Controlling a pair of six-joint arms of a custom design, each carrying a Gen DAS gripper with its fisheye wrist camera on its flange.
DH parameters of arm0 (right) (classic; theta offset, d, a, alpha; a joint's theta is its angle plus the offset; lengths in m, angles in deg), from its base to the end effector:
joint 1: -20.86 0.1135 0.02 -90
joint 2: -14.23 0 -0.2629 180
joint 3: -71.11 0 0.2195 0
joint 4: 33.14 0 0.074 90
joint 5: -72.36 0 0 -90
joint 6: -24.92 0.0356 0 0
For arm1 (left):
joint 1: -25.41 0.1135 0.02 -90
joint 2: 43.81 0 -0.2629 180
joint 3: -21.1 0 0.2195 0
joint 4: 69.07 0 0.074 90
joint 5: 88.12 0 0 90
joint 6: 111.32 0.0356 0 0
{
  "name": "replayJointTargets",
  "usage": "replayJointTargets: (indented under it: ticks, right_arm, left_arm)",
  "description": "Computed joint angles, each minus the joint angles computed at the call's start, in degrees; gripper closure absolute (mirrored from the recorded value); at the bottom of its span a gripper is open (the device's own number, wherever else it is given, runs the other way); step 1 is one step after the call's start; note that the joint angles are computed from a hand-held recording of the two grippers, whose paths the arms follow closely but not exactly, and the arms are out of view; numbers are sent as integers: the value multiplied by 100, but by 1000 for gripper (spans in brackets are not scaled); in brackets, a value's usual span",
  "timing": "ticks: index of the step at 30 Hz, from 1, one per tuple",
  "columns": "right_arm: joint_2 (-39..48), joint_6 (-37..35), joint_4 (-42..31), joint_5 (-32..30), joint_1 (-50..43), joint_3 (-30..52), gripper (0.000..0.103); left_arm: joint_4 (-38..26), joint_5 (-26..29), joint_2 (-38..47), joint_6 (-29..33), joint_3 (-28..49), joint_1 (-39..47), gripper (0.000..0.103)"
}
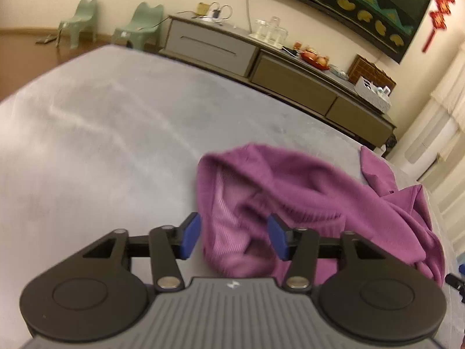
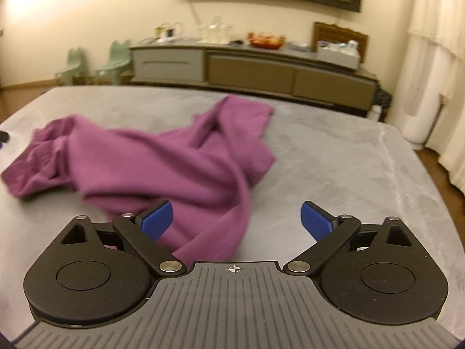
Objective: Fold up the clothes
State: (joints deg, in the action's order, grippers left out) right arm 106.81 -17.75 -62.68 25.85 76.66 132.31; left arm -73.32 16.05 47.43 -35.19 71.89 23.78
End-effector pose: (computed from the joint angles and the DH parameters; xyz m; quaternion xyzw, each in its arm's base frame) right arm 0.1708 0.2077 0.1746 0.0264 0.9035 -0.0403 0.4259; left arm 0.2695 -0.0164 0.1576 -0.0504 0.9157 -0.1643 0.3633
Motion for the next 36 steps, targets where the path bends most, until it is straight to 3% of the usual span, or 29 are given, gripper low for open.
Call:
replayJointTargets:
  ticks: [2,5,9,12,13,14,15,16,17,18,20,22,25,27,29,30,31,33,34,36]
  right_arm:
    - [52,-11,-43,-181,65,46,5]
    - [194,-54,-29,-542,-63,101,5]
    - [340,170,154,-997,-85,21,7]
    - [553,176,294,-1219,-143,81,12]
    - [640,155,321,-1285,-168,120,18]
    - [743,125,336,-1340,-187,184,22]
    - [815,57,404,-1389,-209,204,40]
    - [878,-21,487,-1438,-232,210,53]
    - [917,-120,533,-1450,-263,231,59]
    - [903,-226,429,-1300,-256,292,87]
    - [578,-397,169,-819,-217,284,91]
    - [-168,-540,-85,-198,-185,101,92]
    - [-1468,-1254,-1186,578,-172,422,92]
    - [-2217,-1964,-1734,659,-169,867,92]
    - [-2809,-2579,-1889,-89,-568,1184,87]
    - [-3031,-2827,-2008,-564,-835,1394,74]
    - [-2966,-2818,-2124,-313,-1042,1415,41]
    - [-2599,-2590,-2330,612,-1434,1356,4]
    - [-2439,-2277,-2402,877,-1625,1177,6]
    - [-2513,-1276,-2231,592,-1770,544,8]
  left_arm:
    - [339,-3,-334,-12,-337,-142,43]
    - [816,-342,-633,382,-573,-732,18]
    - [1087,-1512,-72,1271,-269,-2073,16]
    - [1184,-2292,885,1615,270,-2710,18]
    - [1186,-2636,1269,1682,522,-2882,22]
    - [1098,-2832,1575,1697,772,-2962,48]
    - [953,-2917,1818,1699,1014,-2994,79]
    - [929,-2916,1869,1682,1067,-2958,85]
    - [977,-2867,1818,1657,1013,-2886,91]
    - [1048,-2690,1614,1572,950,-2700,93]
    - [1023,-2121,949,1229,953,-2117,95]
    - [467,-1169,12,835,1289,-1233,96]
    - [-341,-119,-923,667,2030,-201,96]
    - [-764,215,-1285,854,2339,197,96]
    - [-1155,383,-1488,1086,2571,501,95]
    - [-1298,272,-1474,1184,2529,532,95]
    - [-1406,130,-1441,1261,2448,539,95]
    - [-1402,124,-1252,1228,2098,655,95]
    - [-1372,269,-1113,1164,1919,767,95]
    - [-1190,343,-897,1171,1450,829,96]
